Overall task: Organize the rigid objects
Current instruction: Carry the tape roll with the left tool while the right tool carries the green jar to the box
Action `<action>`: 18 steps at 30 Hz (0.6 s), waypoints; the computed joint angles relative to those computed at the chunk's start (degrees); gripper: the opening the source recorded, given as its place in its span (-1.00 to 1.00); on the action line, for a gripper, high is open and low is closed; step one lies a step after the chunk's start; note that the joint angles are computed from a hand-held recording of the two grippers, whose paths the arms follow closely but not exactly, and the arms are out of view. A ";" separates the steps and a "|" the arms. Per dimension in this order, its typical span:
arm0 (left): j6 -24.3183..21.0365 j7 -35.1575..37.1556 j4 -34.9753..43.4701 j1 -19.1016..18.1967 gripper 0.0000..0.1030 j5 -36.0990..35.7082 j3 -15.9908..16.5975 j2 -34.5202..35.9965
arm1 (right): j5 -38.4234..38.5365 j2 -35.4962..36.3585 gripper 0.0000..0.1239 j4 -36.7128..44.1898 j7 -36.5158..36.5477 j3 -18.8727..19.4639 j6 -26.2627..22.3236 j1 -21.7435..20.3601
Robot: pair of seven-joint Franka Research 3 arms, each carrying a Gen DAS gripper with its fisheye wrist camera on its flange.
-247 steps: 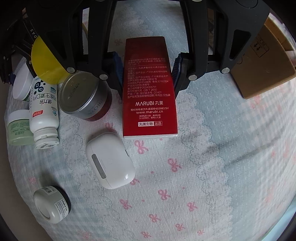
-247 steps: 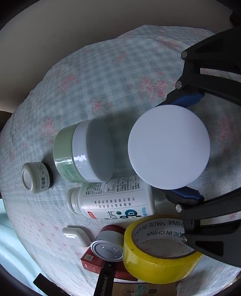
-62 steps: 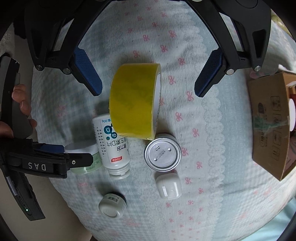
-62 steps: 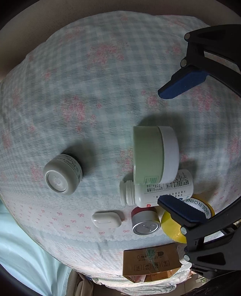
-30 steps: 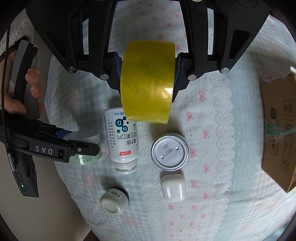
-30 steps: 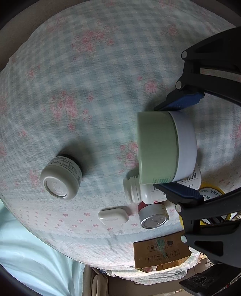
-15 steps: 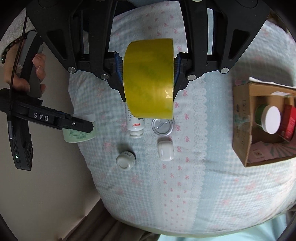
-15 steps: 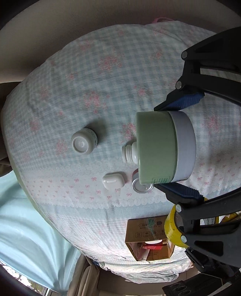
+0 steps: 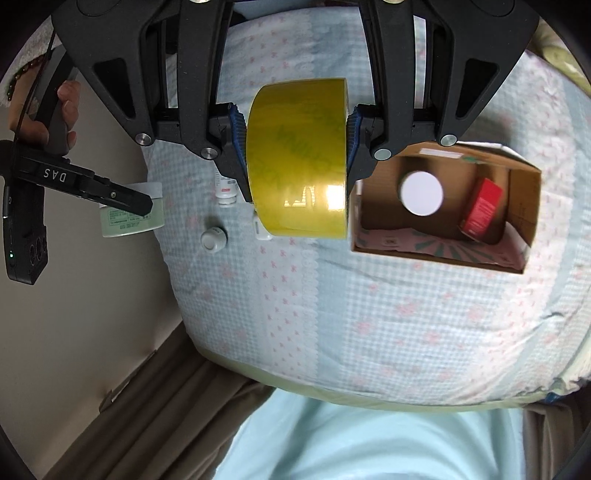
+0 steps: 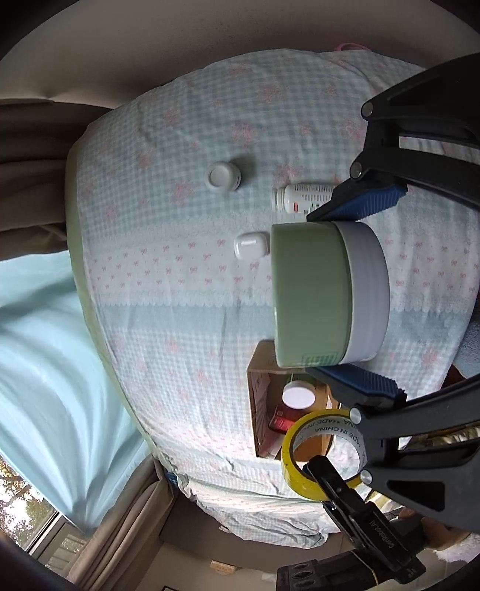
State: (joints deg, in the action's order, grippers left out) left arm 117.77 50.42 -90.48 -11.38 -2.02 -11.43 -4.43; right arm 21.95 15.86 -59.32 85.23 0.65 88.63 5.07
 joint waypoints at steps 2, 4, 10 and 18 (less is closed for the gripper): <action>-0.57 2.91 -2.44 1.10 -0.26 -1.36 1.57 -2.73 | -0.66 -0.27 0.07 0.17 1.81 0.82 0.80 1.86; -1.39 6.10 -4.42 2.31 -0.26 -3.23 3.32 -4.85 | -1.44 -0.30 0.07 0.34 3.99 1.52 1.41 3.84; -2.88 15.96 -9.86 6.22 -0.26 -8.02 8.36 -9.14 | -3.49 0.36 0.07 -0.04 11.36 3.31 3.24 9.72; -5.84 28.94 -12.78 11.25 -0.26 -12.17 12.33 -8.56 | -6.93 3.10 0.07 -1.23 19.57 4.71 6.46 16.55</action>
State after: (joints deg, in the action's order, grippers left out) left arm 111.93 79.35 -103.25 -0.13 -14.19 0.89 -12.99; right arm 15.01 18.96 -60.55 104.80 5.37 95.09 21.62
